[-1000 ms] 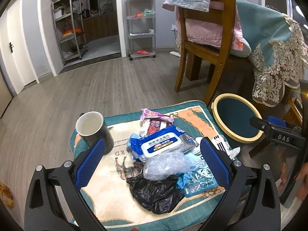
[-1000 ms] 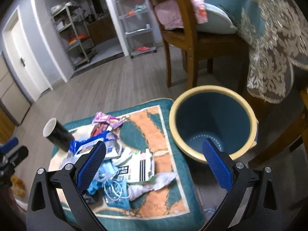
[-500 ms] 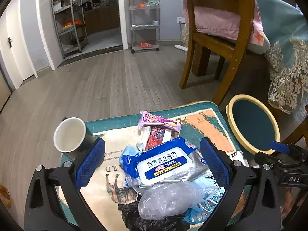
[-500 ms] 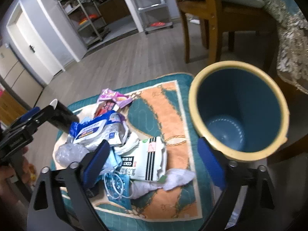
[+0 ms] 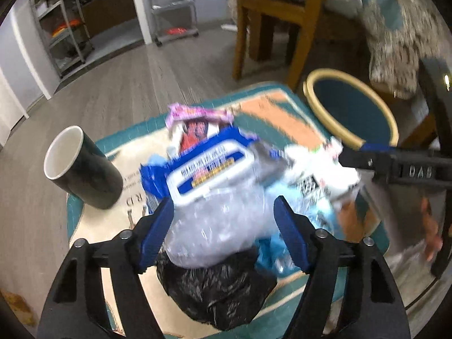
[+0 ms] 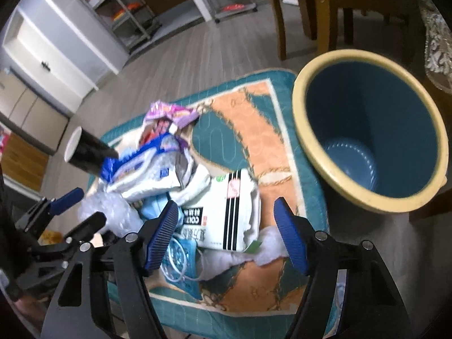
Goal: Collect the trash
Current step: 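Grasp the clear plastic bag with the left gripper while the right grasps the white box, then carry the white box over the bin and open the right gripper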
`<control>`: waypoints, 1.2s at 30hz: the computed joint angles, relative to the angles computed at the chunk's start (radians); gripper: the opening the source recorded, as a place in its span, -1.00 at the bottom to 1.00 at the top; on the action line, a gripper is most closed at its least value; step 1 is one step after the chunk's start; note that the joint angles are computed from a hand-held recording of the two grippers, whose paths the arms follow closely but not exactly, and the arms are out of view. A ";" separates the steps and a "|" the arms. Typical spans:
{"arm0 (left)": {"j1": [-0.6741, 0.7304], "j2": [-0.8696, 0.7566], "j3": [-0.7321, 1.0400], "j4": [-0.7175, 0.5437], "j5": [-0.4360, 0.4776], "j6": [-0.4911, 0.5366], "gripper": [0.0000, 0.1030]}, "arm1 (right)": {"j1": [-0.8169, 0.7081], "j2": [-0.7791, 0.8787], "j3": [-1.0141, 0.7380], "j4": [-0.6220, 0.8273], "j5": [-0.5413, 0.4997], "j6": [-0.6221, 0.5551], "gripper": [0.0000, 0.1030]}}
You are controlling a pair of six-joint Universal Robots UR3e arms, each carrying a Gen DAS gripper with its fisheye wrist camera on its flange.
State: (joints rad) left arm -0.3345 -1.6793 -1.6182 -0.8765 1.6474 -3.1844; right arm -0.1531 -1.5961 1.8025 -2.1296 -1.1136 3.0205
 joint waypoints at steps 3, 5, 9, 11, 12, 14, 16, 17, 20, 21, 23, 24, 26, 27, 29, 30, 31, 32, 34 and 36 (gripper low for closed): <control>0.001 -0.004 -0.008 -0.033 -0.001 0.021 0.14 | 0.004 0.033 0.002 -0.003 -0.004 0.014 0.40; 0.015 0.006 -0.016 -0.057 -0.019 0.031 -0.09 | -0.001 0.045 0.009 0.000 0.016 0.023 0.38; 0.027 0.032 -0.027 -0.081 -0.042 0.047 -0.49 | 0.002 0.040 0.005 0.026 0.054 -0.001 -0.16; 0.025 0.051 -0.037 -0.076 -0.040 0.048 -0.61 | 0.003 0.016 0.014 0.023 0.047 0.005 -0.54; 0.024 0.058 -0.039 -0.074 -0.040 0.045 -0.63 | -0.001 0.003 0.023 0.020 0.057 0.007 -0.57; 0.033 0.093 -0.062 -0.063 -0.051 0.043 -0.68 | -0.016 -0.043 0.049 0.014 0.085 0.003 -0.62; 0.031 0.117 -0.071 -0.057 -0.042 0.042 -0.70 | -0.012 -0.079 0.056 0.001 0.064 0.005 -0.65; 0.028 0.128 -0.075 -0.053 -0.034 0.042 -0.70 | -0.014 -0.104 0.057 0.003 0.057 0.009 -0.66; 0.017 0.163 -0.079 -0.036 -0.013 0.043 -0.71 | -0.035 -0.167 0.051 0.013 0.061 0.004 -0.69; 0.013 0.178 -0.079 -0.030 -0.006 0.042 -0.71 | -0.042 -0.199 0.042 0.016 0.058 -0.002 -0.69; 0.011 0.196 -0.070 -0.026 -0.009 0.035 -0.71 | -0.070 -0.243 0.027 0.036 0.084 -0.022 -0.70; 0.009 0.205 -0.064 -0.020 -0.011 0.033 -0.71 | -0.075 -0.260 0.018 0.040 0.084 -0.028 -0.70; -0.010 0.209 -0.041 -0.002 -0.001 0.027 -0.71 | -0.092 -0.291 0.000 0.042 0.089 -0.048 -0.70; -0.020 0.208 -0.023 0.008 0.005 0.026 -0.71 | -0.110 -0.306 -0.009 0.048 0.103 -0.061 -0.70; -0.026 0.205 -0.002 0.021 0.002 0.014 -0.71 | -0.144 -0.323 -0.028 0.039 0.119 -0.075 -0.70; -0.028 0.199 0.015 0.024 -0.002 0.008 -0.71 | -0.155 -0.323 -0.036 0.032 0.127 -0.075 -0.70; -0.036 0.181 0.047 0.028 -0.003 0.004 -0.71 | -0.178 -0.323 -0.049 0.027 0.142 -0.076 -0.70; -0.045 0.163 0.074 0.027 -0.002 0.003 -0.71 | -0.208 -0.320 -0.063 0.026 0.163 -0.079 -0.70; -0.067 0.104 0.153 0.018 -0.004 0.004 -0.71 | -0.268 -0.308 -0.097 0.037 0.200 -0.087 -0.70; -0.094 0.038 0.232 0.008 -0.001 0.014 -0.71 | -0.323 -0.289 -0.118 0.034 0.221 -0.084 -0.70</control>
